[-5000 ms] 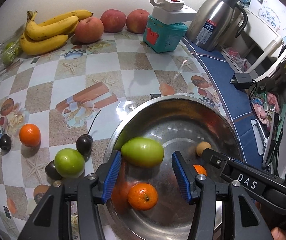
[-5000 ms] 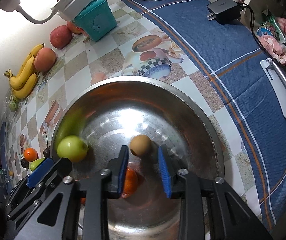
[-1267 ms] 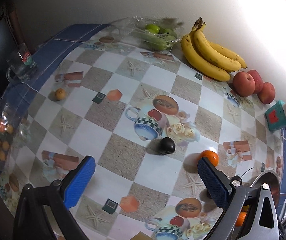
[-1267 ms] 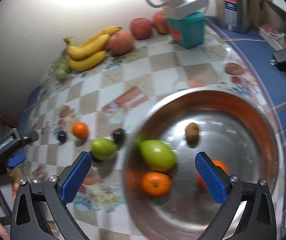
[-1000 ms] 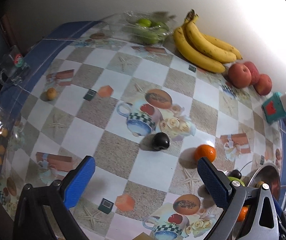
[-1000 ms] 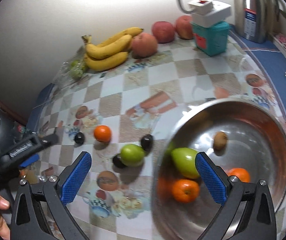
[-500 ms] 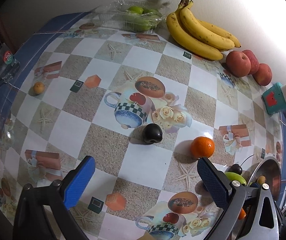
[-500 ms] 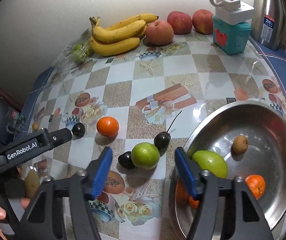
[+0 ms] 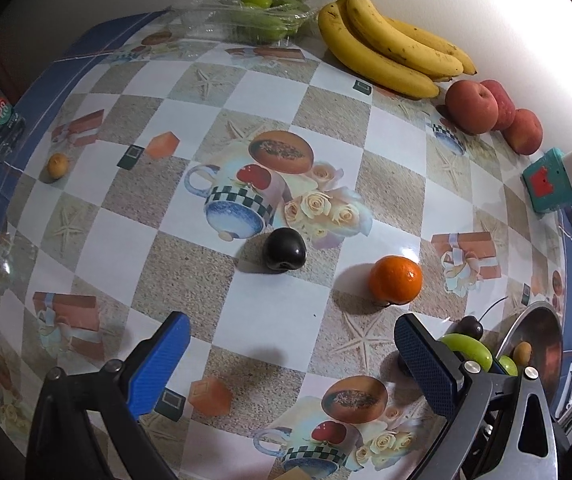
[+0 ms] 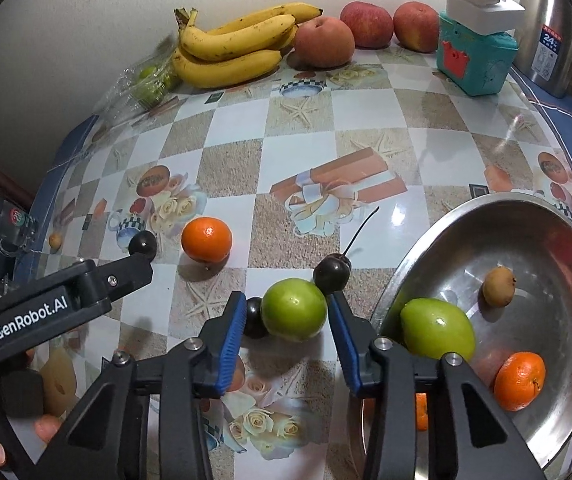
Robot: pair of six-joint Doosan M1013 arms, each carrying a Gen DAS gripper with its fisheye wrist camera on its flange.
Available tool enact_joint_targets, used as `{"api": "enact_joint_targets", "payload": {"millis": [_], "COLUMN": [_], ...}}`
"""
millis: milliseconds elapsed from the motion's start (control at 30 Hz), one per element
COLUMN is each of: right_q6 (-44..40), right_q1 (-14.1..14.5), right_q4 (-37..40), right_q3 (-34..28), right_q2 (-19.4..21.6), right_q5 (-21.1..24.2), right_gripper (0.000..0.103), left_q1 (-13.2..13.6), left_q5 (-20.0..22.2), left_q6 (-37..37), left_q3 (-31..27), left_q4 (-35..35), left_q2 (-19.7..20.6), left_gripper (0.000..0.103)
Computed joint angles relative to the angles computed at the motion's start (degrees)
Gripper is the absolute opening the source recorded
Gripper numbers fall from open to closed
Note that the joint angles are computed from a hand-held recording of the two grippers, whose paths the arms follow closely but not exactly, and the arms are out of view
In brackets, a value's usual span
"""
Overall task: Organize fruits
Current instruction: 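Close the right tool on the green lime beside the dark cherries, then grasp a dark cherry with the left tool while the right tool holds the lime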
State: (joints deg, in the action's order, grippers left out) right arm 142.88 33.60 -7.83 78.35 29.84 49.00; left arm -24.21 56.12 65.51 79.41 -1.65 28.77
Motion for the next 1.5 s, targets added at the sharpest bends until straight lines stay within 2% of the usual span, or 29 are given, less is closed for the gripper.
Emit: {"api": "enact_joint_targets", "payload": {"millis": [533,833,967,1167,1500], "right_q6": [0.6,2.3,5.2,13.9,19.8], "right_q1": [-0.6,-0.9,-0.7,-0.4,-1.8], "right_q4": [2.2,2.8,0.4,-6.8,-7.6], "right_q3": [1.0,3.0,4.1,5.9,10.2], "right_q2": [-0.2,-2.1,-4.0,-6.6,-9.8], "right_q5": [-1.6,-5.2,-6.5,-3.7,-4.6], "right_gripper": [0.039,0.038,0.038,0.038,0.038], "left_q1": [-0.5,0.1,0.4,0.1,-2.6], "left_q5": [0.4,-1.2,-2.4,-3.6,-2.7], "left_q6": [2.0,3.1,3.8,4.8,10.4], "left_q3": [-0.1,0.4,0.9,1.3,0.8], "left_q4": [-1.2,-3.8,-5.5,-5.7,-4.5], "left_q2": [0.2,-0.2,-0.4,-0.6,0.3], "left_gripper": [0.103,0.103,0.103,0.103,0.103]}}
